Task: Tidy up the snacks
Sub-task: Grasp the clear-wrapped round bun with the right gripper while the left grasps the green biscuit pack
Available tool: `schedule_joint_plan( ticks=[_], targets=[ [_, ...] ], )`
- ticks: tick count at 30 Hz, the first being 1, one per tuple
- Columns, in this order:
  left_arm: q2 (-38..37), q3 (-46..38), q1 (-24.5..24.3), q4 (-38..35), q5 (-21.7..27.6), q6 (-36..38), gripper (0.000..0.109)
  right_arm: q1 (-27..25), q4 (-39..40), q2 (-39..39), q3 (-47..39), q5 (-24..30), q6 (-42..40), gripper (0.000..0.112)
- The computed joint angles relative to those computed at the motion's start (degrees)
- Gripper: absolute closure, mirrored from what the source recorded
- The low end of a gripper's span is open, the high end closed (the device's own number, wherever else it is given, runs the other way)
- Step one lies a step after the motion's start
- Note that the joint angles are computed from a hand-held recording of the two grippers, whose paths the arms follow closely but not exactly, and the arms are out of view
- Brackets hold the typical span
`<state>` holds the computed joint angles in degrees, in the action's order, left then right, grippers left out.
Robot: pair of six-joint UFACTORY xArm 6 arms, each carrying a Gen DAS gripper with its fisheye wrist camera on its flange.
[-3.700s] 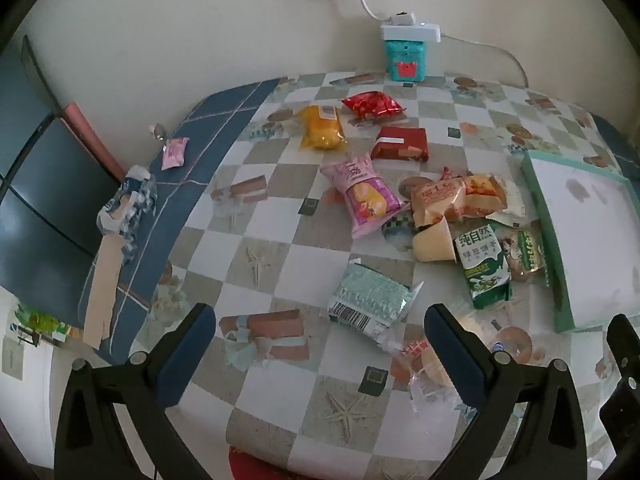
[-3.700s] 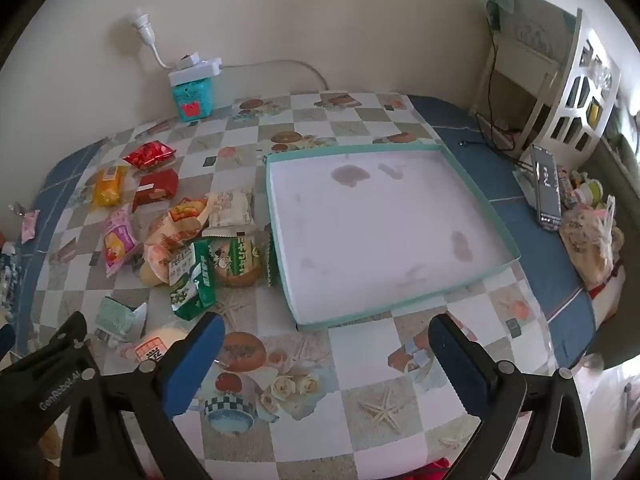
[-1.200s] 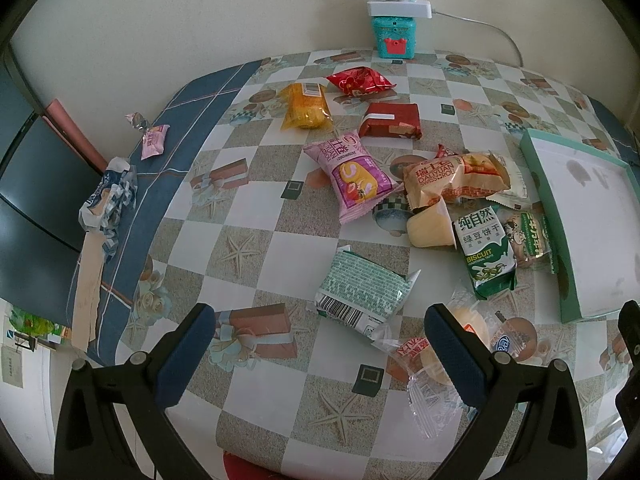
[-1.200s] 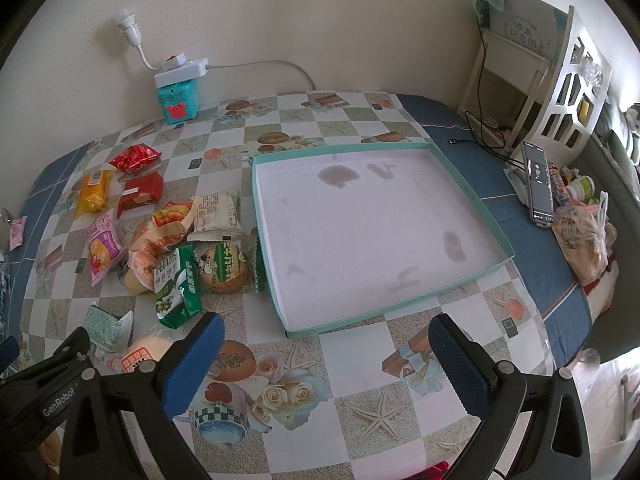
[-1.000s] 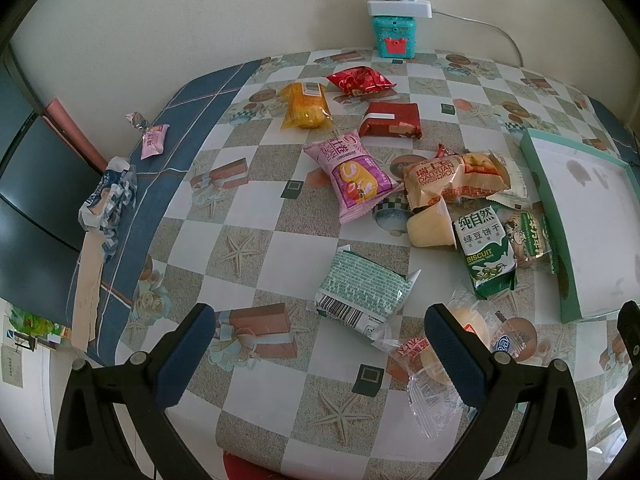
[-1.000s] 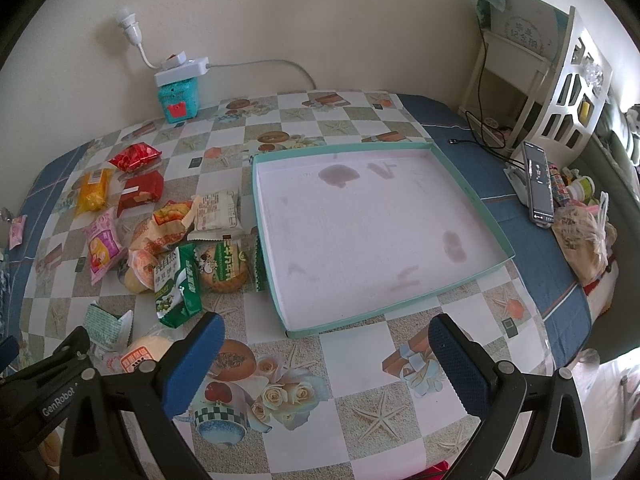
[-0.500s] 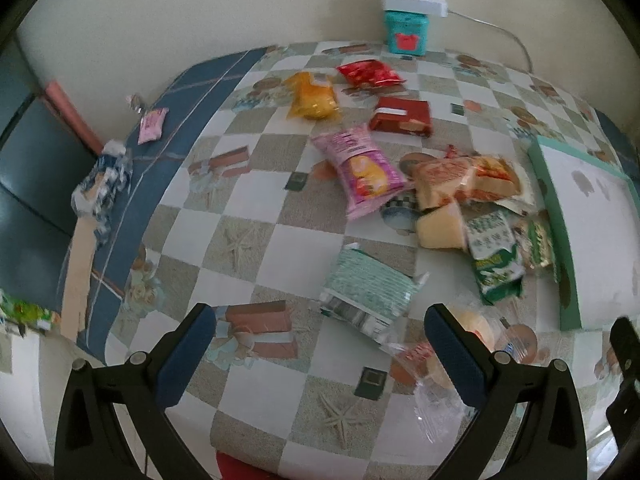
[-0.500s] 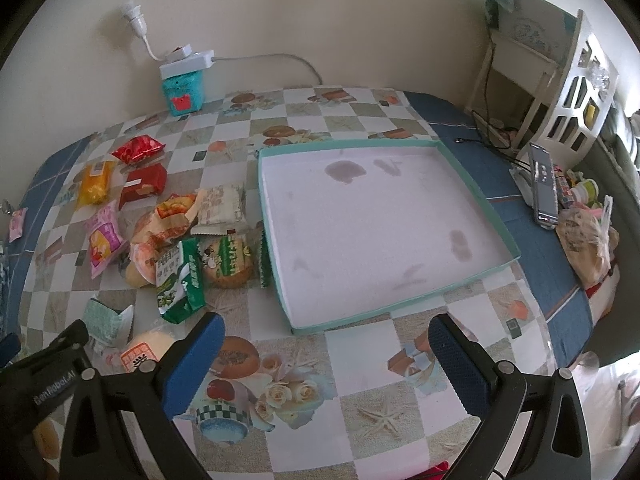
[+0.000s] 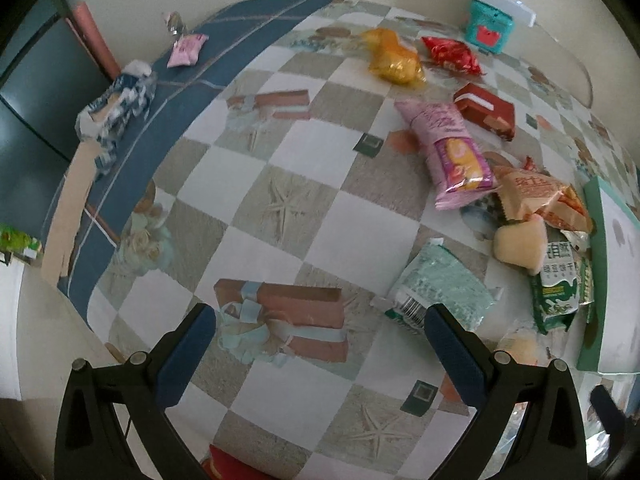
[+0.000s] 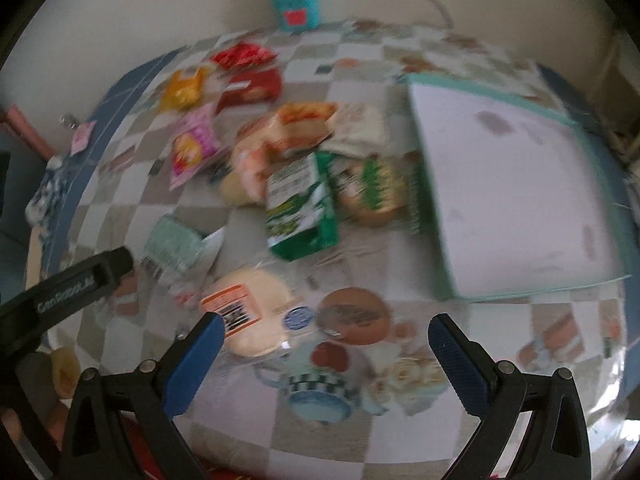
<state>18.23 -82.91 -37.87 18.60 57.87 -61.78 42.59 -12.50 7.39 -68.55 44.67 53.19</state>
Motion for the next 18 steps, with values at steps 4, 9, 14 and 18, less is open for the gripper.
schedule_joint_plan(
  ticks=[4,9,14,18],
  targets=[
    [0.14,0.42,0.45,-1.79,-0.94,0.98,0.006,0.37,2.68,2.34,-1.88,0.13,-3.67,0.009],
    [0.23,0.54,0.64,-2.14,-1.15,0.59,0.006,0.43,6.23,5.16,-4.28,-1.76,-8.16,0.009],
    [-0.19,1.32,0.96,-2.16,-1.61,-0.61,0.006,1.26,8.71,10.53,-10.12,-1.42,-13.89,0.009],
    [-0.29,1.61,1.11,-2.01,-1.58,-1.41,0.006,1.6,8.15,15.57,-15.96,1.96,-14.45,0.009]
  ],
)
